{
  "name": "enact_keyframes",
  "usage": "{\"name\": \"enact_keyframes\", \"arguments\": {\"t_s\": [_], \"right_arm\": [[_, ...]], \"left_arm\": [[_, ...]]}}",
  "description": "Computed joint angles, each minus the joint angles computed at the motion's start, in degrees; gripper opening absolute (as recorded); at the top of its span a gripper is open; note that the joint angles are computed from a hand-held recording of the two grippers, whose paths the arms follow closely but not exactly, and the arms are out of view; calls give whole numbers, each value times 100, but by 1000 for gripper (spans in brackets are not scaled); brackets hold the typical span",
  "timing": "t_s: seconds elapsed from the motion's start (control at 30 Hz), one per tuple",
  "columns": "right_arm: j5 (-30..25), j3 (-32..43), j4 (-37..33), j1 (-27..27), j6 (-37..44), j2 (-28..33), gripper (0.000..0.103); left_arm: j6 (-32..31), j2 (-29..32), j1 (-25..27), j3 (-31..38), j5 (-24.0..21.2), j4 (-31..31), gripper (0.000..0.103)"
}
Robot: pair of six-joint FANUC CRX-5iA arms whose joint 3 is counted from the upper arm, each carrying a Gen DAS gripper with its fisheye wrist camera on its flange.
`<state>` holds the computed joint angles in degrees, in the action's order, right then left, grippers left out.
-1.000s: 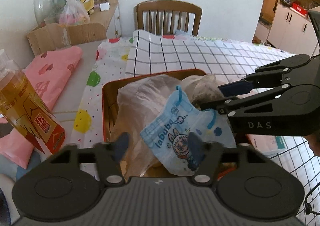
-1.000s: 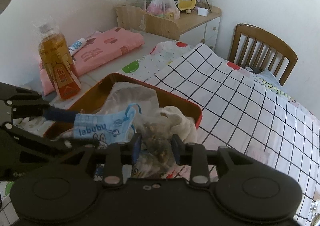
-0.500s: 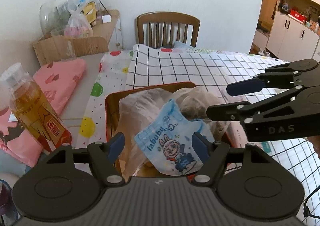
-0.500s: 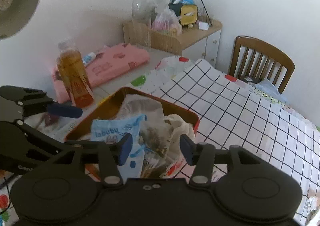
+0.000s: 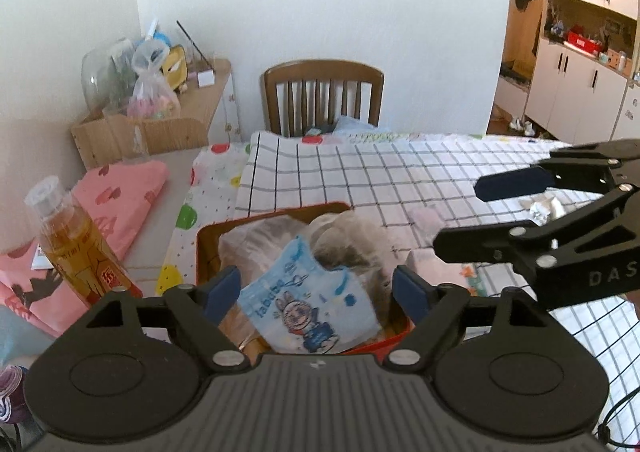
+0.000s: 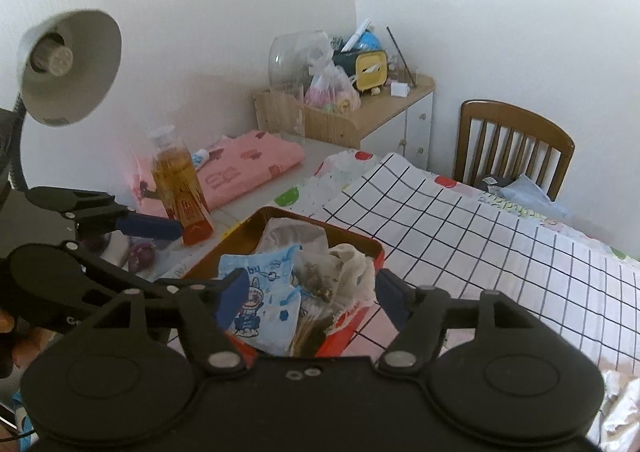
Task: Organize soft objects
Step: 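Move both open grippers back toward the paper sheet and white cloth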
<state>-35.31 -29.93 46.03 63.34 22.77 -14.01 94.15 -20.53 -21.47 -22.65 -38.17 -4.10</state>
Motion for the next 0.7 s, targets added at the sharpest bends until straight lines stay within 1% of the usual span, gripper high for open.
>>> {"name": "enact_keyframes", "arguments": {"t_s": [0.2,0.3,0.37,0.43,0.6,0.67,0.7], "right_arm": [[-198,-608,683,169,-766,-693,80],[-449,-855,863,295,-991,-1025,84],[-672,-1008,921,413,-1107,-1268,87],[-874,-1138,942,507,-1198,-1486,89],[-1446,-1455,921,773,-1392,-2039,92],[-1695,-1577,898,891,-1462,-2269,94],[-1813,-1623,880,947,-1489,-2367,94]], "left_arm": [[489,27,-438,212,-62,-333,83],[807,73,-719,332,-51,-614,83],[1062,130,-900,425,-56,-824,83],[1241,220,-1049,524,-75,-927,86],[1780,521,-1480,838,-162,-1287,87],[1929,664,-1627,971,-203,-1381,89],[2013,739,-1704,1047,-233,-1457,93]]}}
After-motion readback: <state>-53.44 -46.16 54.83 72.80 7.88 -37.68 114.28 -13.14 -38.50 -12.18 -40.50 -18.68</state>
